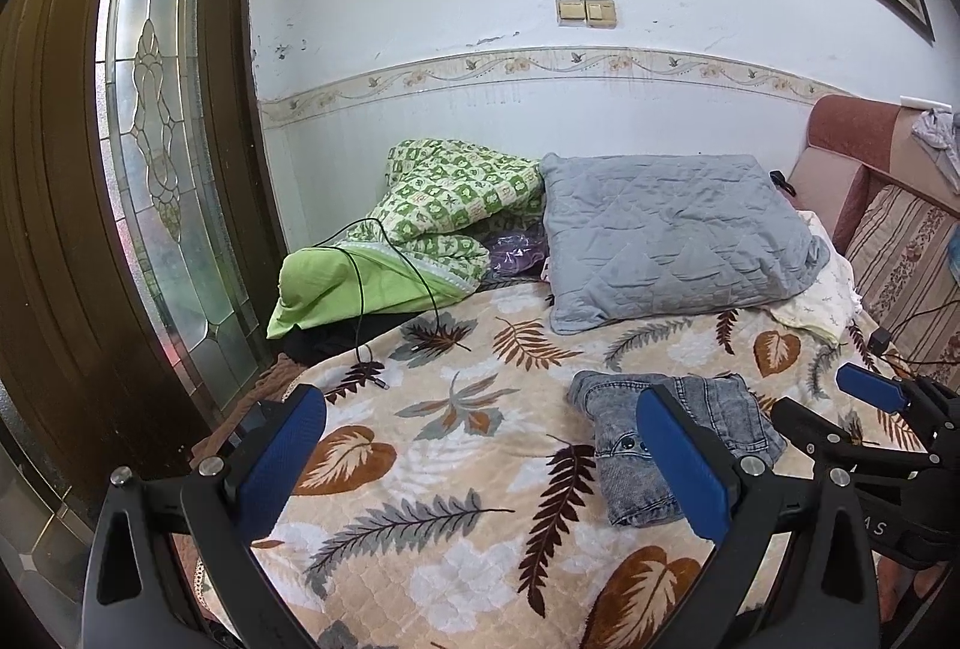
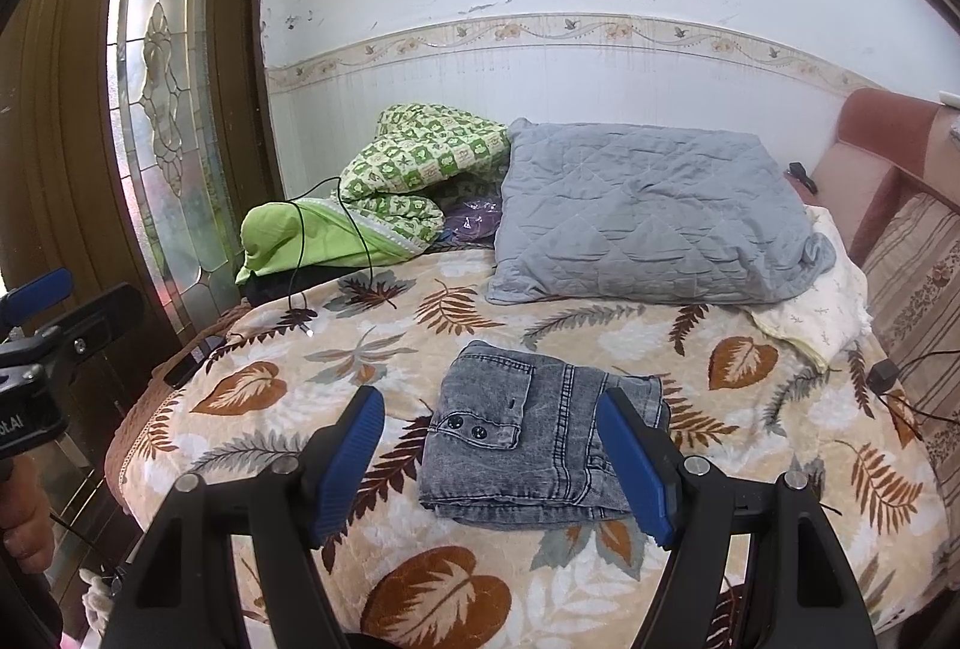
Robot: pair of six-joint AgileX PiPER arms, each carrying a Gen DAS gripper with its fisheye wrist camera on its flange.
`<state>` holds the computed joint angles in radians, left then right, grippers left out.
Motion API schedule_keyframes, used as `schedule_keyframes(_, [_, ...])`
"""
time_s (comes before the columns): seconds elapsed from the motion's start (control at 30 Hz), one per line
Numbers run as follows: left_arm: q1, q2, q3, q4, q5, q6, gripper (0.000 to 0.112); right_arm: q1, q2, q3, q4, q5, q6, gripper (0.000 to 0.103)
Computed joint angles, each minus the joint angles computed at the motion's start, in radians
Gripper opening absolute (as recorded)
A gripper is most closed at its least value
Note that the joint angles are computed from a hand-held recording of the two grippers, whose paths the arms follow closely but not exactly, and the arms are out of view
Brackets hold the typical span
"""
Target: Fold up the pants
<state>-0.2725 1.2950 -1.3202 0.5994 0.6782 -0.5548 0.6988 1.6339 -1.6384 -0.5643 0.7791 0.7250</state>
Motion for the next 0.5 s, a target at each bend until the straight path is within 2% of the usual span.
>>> schedule_keyframes(0.3, [0.000,0.001,-0.003,-0.019,-0.005,0.015,0.103,0.006,0.003,-0.011,-0.007,0.009,0.001,0.076])
schedule_keyframes(0.5, [0.028,0.042,-0.021,-0.098,-0.008,0.069,0.103,-0.002,0.010,-0.008,0.004,-0.003,-0.008,0.076])
